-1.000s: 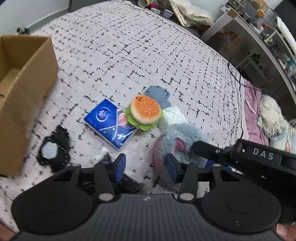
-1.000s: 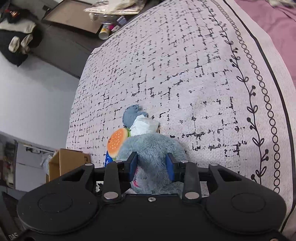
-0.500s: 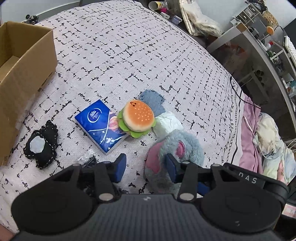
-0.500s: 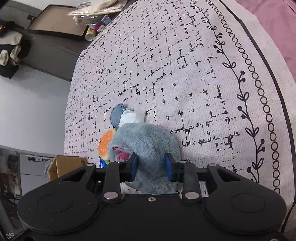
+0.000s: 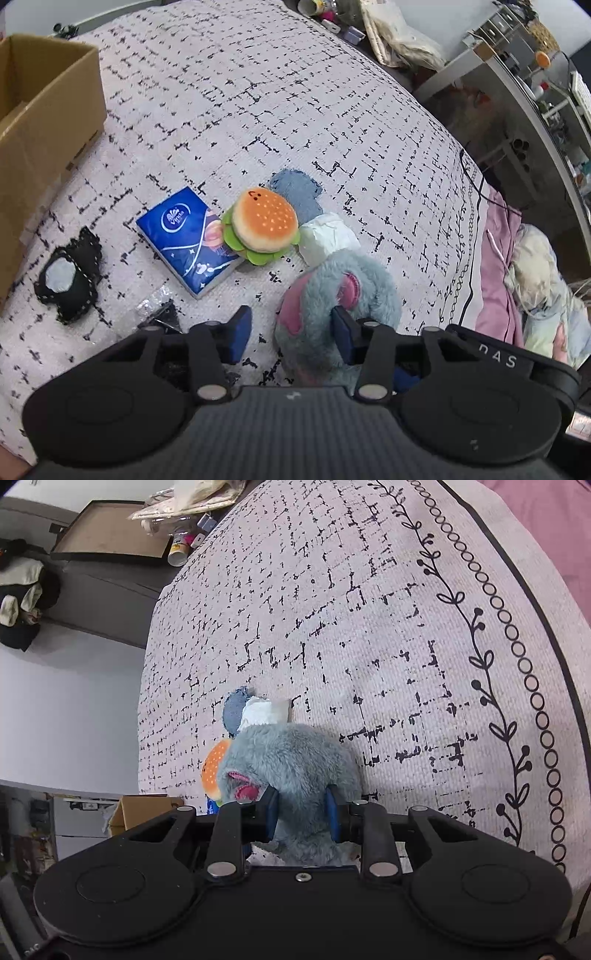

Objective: Organize soft objects
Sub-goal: 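Lift the grey-blue plush with the right gripper and carry it over the box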

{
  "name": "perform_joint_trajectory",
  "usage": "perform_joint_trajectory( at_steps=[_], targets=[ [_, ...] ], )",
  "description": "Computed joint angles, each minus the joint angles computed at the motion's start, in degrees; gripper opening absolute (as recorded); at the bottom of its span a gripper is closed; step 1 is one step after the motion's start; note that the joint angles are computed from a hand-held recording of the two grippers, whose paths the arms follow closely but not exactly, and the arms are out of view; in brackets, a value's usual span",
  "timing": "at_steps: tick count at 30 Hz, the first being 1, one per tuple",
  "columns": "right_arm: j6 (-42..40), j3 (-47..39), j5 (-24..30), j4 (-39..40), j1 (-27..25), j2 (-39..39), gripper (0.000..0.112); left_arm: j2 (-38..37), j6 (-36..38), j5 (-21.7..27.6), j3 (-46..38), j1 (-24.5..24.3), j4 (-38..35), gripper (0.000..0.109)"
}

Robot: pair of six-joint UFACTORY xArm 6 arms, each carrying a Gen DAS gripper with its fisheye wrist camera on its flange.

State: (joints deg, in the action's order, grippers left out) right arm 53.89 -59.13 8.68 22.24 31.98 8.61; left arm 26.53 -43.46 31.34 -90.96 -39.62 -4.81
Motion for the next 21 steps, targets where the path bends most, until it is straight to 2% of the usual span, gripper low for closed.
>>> perform_joint_trajectory(
  at_steps=[3, 15, 17, 18, 19, 21],
  targets=[
    [-0.09, -0.35, 0.12, -0.08, 0.07, 0.23, 0.030, 0.11, 0.06, 0.10, -0.35, -0.05, -0.64, 0.042],
    [-0.01, -0.48, -0.32, 0.39, -0.01, 0.85, 0.028, 1.62, 0.59, -0.88, -0.96, 0.21, -3.04, 0.042],
    [-0.21, -0.35, -0.52, 0.61, 0.07, 0.78, 0.028, 1.75, 0.45, -1.85, -0.76, 0.14, -3.79, 0.034],
    [-0.15, -0.26, -0.72, 0.54, 0.10, 0.73, 0.027, 1.60, 2.01, -2.93, -0.43, 0.00, -5.52, 0.021],
    [0.96, 0.02, -1.13, -0.88, 0.00, 0.54, 0.027, 1.48, 2.11, -3.00, -0.55, -0.13, -5.52, 0.021],
    [-1.52, 0.42, -1.80, 1.56, 0.28, 0.20, 0.025, 1.03, 0.54, -2.82, -0.63, -0.43, -2.78, 0.020]
  ],
)
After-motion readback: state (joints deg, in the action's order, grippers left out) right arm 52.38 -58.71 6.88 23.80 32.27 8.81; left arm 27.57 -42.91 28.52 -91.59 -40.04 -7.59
